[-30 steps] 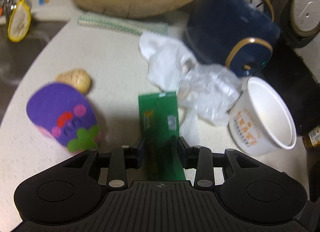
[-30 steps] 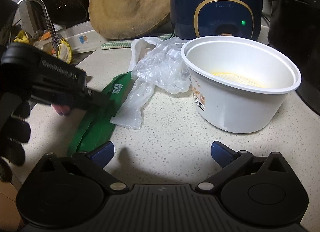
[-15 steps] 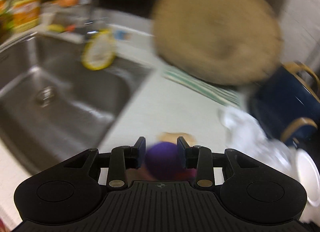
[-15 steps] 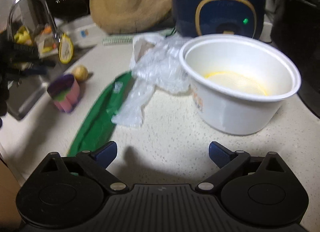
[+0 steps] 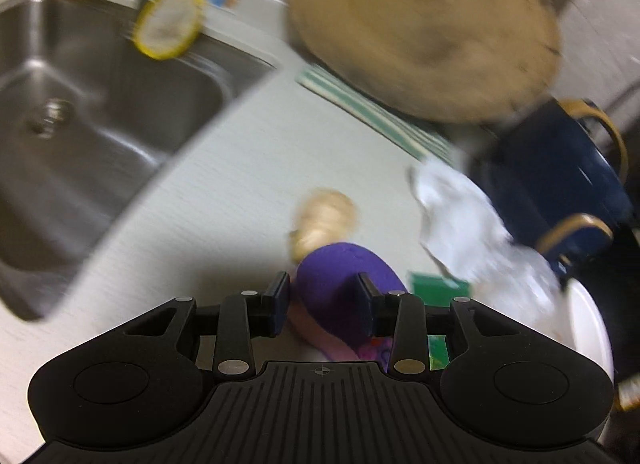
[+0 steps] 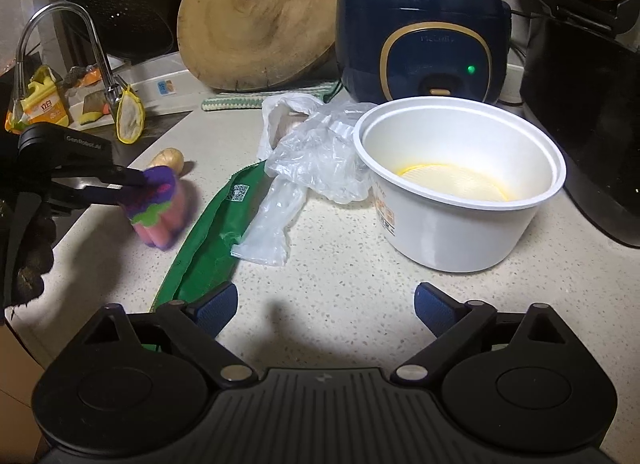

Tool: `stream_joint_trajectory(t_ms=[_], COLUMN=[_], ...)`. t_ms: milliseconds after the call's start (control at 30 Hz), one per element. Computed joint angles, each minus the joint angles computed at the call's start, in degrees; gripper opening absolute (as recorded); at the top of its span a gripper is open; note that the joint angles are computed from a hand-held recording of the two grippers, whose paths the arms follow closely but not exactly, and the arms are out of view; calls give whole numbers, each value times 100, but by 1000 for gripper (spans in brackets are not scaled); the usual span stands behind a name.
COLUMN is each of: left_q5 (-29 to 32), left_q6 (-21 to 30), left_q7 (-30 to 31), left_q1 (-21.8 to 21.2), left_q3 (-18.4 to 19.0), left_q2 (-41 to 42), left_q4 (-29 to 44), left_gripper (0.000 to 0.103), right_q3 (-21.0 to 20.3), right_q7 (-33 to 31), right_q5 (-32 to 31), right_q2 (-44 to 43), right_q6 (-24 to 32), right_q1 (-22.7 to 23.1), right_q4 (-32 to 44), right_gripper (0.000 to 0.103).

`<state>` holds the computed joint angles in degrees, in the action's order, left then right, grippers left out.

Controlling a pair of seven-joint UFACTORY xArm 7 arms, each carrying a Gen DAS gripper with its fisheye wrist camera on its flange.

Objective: Collect trash
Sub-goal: 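Move the left tool to the small potato and grasp it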

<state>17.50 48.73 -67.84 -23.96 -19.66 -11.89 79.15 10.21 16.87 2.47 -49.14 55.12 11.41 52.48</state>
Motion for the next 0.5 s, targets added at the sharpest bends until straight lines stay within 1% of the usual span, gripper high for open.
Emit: stream_joint_trajectory(t_ms=[100,167,200,367,433,500], left_q5=[-305,-384,-326,142,160,39], left_q6=[-306,-493,-535,-209,-126,-123], left_q7=[416,494,498,406,274,229], left_q1=[-164,-204,-188,50,178,268], left_q3=[46,57,46,-44,-52,-18], left_q2=[124,80,45,-332,-538,-764], left_q4=[27,-13,-17,-78,-194,-373], left_gripper=[39,39,39,39,39,39], right_q3=[-11,15,24,45,32,43], right_q7=[-40,-85,-123,-378,-494,-646], right_q5=[-11,-58,-81,-93,-5,83], right_q2=[-10,-18,-28,3,137,362], right_q6=[-14,-15,-15,-222,-364,-526], right_q1=[19,19,30,160,275,416], right_q4=[-4,6,10,21,74,195], right_gripper=[92,92,92,92,92,92])
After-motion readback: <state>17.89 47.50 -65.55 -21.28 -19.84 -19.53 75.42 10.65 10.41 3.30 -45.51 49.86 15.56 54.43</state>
